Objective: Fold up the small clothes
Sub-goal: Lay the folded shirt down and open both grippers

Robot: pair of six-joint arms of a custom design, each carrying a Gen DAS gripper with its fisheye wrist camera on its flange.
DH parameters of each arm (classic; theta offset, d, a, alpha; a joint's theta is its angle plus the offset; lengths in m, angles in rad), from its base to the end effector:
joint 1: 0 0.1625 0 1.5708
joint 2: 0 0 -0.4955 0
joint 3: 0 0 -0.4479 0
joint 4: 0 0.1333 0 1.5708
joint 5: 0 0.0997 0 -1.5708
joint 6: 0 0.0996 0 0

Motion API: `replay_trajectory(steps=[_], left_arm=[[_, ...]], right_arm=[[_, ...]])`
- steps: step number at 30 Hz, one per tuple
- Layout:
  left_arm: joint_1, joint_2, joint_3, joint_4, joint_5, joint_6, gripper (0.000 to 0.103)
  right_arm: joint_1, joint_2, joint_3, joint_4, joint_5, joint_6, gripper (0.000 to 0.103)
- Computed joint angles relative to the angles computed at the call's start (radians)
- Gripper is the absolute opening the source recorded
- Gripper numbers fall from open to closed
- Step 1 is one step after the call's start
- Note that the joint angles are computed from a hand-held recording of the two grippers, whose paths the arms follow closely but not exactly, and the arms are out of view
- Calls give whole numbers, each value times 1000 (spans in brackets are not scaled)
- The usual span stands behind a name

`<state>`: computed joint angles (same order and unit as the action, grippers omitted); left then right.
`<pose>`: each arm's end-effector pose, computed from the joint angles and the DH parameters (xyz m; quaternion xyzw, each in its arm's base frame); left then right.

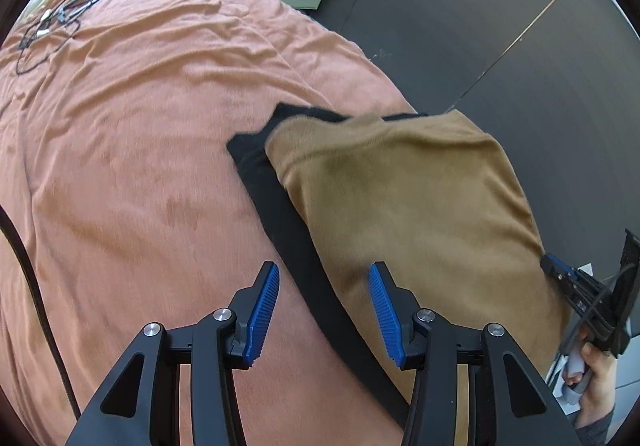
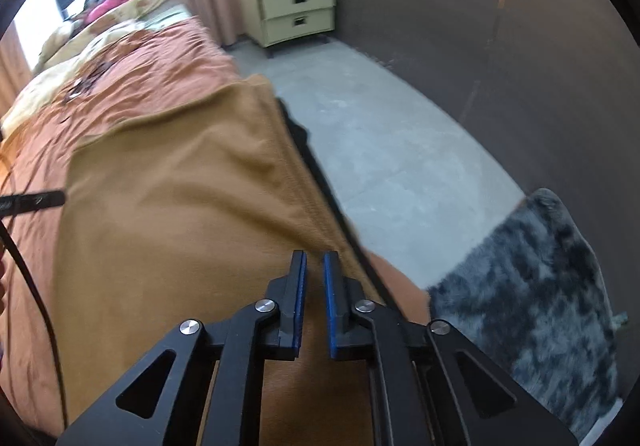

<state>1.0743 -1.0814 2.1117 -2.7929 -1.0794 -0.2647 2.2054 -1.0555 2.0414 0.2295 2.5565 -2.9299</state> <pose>-0.1168 -0.5941 0.1486 0.0885 0.9617 -0.1762 0.1903 0.2878 -0.3061 0.1340 0.1002 -0.8654 0.3332 0.3607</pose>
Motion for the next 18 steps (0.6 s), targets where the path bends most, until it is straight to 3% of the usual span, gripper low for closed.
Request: replay_trajectory(steps=[3, 5, 9, 11, 12, 13, 15, 18], left_arm=[[-12, -6, 24, 1, -15, -25, 49], [-24, -11, 38, -1, -19, -32, 50], [-56, -16, 70, -8, -33, -32, 65], [-74, -18, 88, -17, -30, -34, 66], [-80, -19, 94, -17, -31, -37, 66], [-86, -20, 100, -16, -34, -43, 66], [-98, -21, 115, -17, -39, -52, 66], [-122, -15, 137, -18, -32, -63, 66]], right_arm=[[11, 15, -8, 14, 69, 45, 4], [22, 5, -6, 36, 72, 78, 5], [73, -44, 19, 16, 54, 70, 9], [94, -47, 28, 29, 37, 74, 13], [101, -44, 28, 43, 29, 78, 22], [111, -40, 32, 50, 20, 84, 40], [128, -45, 47, 43, 12, 83, 60], [143, -59, 86, 22, 0, 90, 60]])
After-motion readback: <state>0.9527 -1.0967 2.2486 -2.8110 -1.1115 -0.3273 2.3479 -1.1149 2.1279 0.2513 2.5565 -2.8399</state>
